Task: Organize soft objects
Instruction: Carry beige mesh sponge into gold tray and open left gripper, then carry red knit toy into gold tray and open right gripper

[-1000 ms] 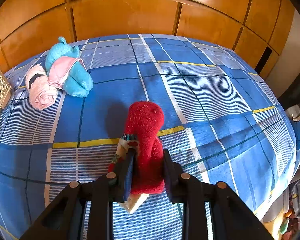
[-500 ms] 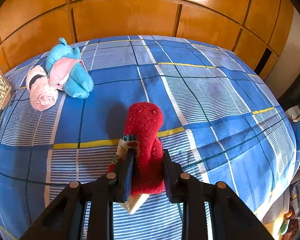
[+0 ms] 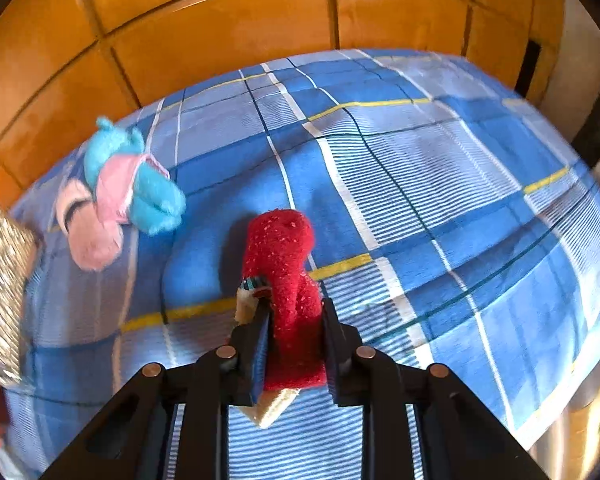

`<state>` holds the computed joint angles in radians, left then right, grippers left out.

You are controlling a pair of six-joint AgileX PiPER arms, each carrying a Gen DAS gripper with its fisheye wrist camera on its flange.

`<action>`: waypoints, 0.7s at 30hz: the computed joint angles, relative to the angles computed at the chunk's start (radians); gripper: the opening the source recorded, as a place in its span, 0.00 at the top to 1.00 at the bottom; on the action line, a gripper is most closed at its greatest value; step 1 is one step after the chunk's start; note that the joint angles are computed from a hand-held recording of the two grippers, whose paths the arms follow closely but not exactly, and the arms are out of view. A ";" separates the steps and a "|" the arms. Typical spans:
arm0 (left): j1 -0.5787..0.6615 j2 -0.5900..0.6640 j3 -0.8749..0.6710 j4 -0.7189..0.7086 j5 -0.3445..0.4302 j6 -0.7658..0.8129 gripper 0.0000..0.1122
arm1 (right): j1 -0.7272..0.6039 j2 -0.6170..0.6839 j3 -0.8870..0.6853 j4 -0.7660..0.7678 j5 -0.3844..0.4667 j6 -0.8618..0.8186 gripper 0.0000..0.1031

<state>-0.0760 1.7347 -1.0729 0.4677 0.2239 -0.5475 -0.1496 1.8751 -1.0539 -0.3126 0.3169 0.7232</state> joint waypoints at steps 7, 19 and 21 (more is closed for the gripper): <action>0.018 0.006 0.001 -0.012 -0.008 0.011 0.32 | 0.022 -0.002 -0.096 0.171 0.028 -0.167 0.81; 0.045 0.005 0.007 0.009 -0.024 -0.018 0.32 | 0.313 -0.044 -0.390 0.232 0.086 -0.418 0.81; 0.051 0.002 0.011 0.030 -0.029 -0.044 0.32 | 0.368 -0.033 -0.443 0.254 0.099 -0.478 0.81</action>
